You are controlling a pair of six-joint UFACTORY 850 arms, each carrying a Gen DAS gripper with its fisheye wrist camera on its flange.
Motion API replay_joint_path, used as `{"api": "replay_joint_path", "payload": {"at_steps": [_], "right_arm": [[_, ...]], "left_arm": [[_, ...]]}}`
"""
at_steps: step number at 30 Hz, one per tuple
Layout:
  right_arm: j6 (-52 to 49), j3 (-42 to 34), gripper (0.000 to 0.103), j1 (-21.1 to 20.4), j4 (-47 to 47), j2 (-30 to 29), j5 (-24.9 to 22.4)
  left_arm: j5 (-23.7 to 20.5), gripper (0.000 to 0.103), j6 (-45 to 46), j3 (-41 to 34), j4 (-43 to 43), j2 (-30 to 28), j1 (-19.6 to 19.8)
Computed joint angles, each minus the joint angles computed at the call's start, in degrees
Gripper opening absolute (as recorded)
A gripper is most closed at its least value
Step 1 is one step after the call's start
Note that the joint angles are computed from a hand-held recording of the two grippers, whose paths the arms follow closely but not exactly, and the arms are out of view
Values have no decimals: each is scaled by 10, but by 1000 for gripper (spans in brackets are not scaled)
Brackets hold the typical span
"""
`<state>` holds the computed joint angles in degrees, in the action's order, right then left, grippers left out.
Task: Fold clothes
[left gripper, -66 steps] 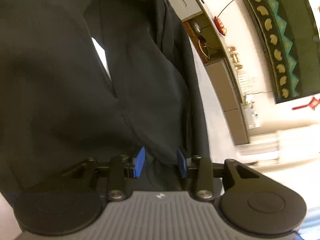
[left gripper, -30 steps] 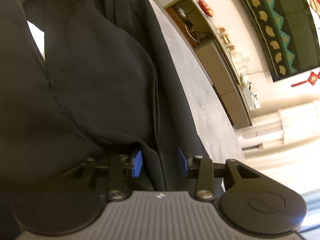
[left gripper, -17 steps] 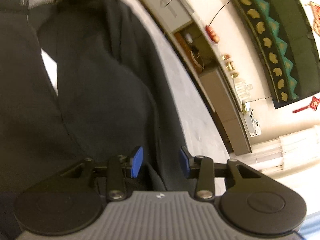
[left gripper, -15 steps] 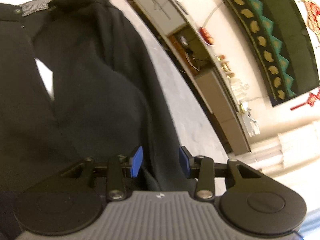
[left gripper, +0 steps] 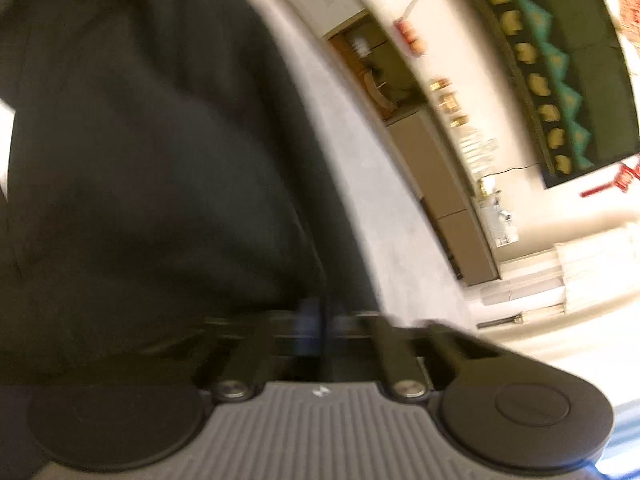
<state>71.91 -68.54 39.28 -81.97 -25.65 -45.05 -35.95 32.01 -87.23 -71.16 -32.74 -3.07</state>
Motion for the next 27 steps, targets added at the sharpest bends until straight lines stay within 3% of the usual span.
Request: {"api": "replay_joint_path", "payload": {"at_steps": [1, 5, 8, 10, 11, 13, 15, 16, 17, 19, 20, 22, 27], "right_arm": [[9, 6, 0, -3, 6, 9, 14], [81, 68, 0, 19, -48, 92, 28], [102, 109, 0, 50, -40, 133, 61], [113, 133, 0, 72, -29, 154, 83], [112, 139, 0, 81, -19, 153, 87], [122, 142, 0, 100, -5, 135, 58], [132, 143, 0, 119, 6, 119, 17], [132, 145, 5, 129, 11, 113, -10], [133, 149, 23, 136, 17, 112, -29], [135, 159, 38, 145, 33, 114, -56], [136, 163, 38, 150, 41, 115, -70], [129, 170, 38, 152, 61, 117, -86], [110, 169, 38, 148, 62, 105, -109]], "left_arm": [[8, 1, 14, 11, -6, 18, 1], [-4, 1, 176, 159, -138, 180, 59], [7, 1, 125, 248, -86, 236, 124], [-32, 2, 55, 253, -35, 221, 151], [-23, 2, 56, 252, -19, 226, 148], [4, 3, 94, 259, -16, 239, 142], [-11, 7, 78, 255, -10, 233, 141], [-17, 17, 62, 248, -4, 226, 134], [-14, 28, 34, 236, 6, 217, 119], [-21, 42, 22, 230, 15, 208, 112], [-24, 50, 18, 228, 22, 205, 109], [-22, 54, 8, 218, 36, 191, 99], [-19, 50, 0, 213, 36, 168, 104]]}}
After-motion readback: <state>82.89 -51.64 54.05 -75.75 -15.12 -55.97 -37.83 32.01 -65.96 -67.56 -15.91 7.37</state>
